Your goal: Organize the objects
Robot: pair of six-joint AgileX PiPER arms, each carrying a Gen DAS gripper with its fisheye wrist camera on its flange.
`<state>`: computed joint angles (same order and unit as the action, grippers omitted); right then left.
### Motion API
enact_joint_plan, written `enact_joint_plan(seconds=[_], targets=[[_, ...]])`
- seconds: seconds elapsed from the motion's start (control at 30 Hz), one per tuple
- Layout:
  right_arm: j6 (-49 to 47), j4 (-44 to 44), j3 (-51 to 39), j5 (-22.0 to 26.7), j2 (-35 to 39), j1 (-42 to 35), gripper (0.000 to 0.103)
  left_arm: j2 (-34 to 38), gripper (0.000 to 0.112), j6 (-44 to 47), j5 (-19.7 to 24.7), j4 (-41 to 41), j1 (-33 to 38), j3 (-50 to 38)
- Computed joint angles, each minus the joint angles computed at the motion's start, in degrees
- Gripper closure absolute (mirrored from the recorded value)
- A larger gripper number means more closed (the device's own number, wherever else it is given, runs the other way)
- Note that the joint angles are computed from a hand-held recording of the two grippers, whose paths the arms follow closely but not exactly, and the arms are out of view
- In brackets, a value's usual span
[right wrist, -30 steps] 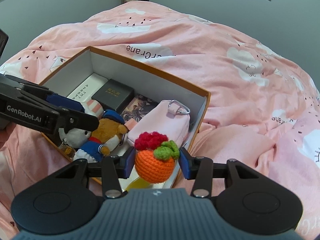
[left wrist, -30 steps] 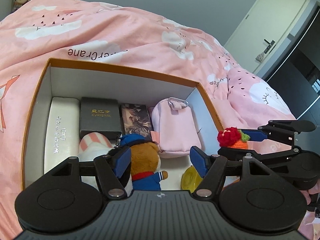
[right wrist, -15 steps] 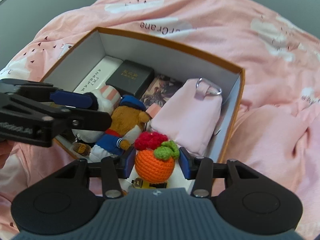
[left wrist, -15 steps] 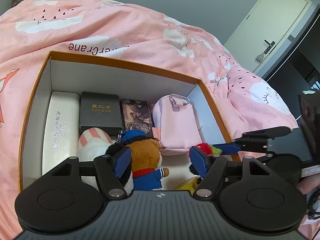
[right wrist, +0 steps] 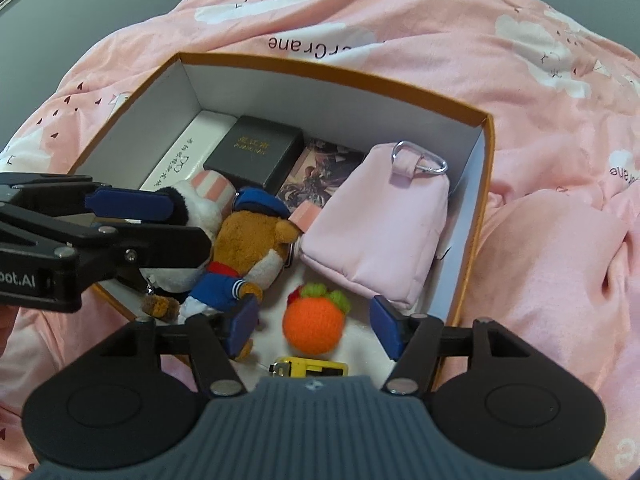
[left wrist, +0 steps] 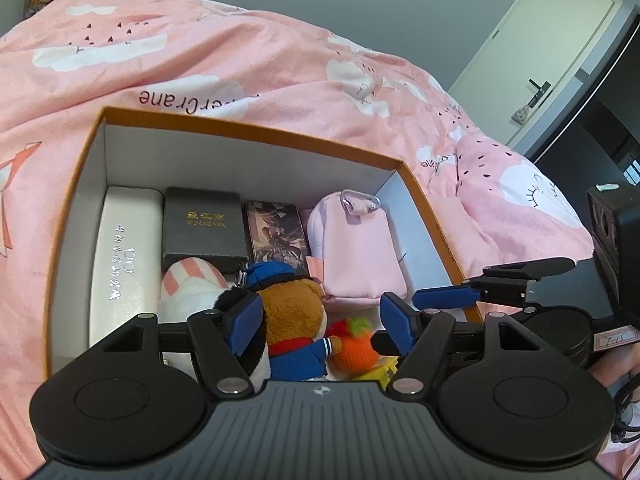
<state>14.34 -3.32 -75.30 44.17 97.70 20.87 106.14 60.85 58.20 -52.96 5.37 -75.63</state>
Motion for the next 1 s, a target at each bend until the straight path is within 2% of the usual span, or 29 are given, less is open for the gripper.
enact_joint_plan(seconds=[0.07,0.17,0.27,0.33,0.4,0.47,0.53,0.6,0.8,0.9,1.0], targets=[[1.05,-0.94,0.72,-0.25,-1.17,0.32,0.038,-1.19,0.033,0.13,-0.71,-0.31,0.36,0.68],[4.64,-4.77,2.49,-0.92,-3.65,1.63,0.025,-3.47,0.033,0.49,-2.3,-0.95,1.02,1.97],[10.11,-10.81,4.72,-1.7,-6.76,3.81,0.016,-7.62,0.027,3.5,-6.63,-3.96,1.45,5.94],[13.36,-14.24,6.43,-2.6,-9.01,5.31,0.016,-11.0,0.026,7.74,-11.03,-7.34,1.35,9.86],[17.12,-17.92,8.02,-3.42,-11.24,7.19,0.009,-14.2,0.026,14.07,-14.77,-11.68,1.23,13.72],[23.44,-24.25,10.15,-4.62,-13.79,9.89,0.004,-17.22,0.025,21.17,-17.43,-15.62,1.16,17.01],[31.75,-32.78,12.05,-4.51,-15.85,13.38,0.001,-19.86,0.021,24.38,-19.24,-18.35,1.29,19.35],[39.79,-40.65,13.51,-3.3,-17.09,16.65,0.001,-22.29,0.016,25.51,-20.77,-20.27,1.69,21.13],[61.21,-57.74,16.72,2.03,-18.49,25.43,0.001,-28.99,0.016,37.08,-28.31,-30.62,1.39,27.88],[71.58,-65.49,18.58,6.48,-18.06,30.0,0.001,-30.89,0.016,42.52,-29.0,-35.03,2.11,30.67],[79.99,-70.11,20.37,10.0,-17.47,33.2,0.001,-31.51,0.016,41.22,-27.81,-33.49,3.58,31.97]])
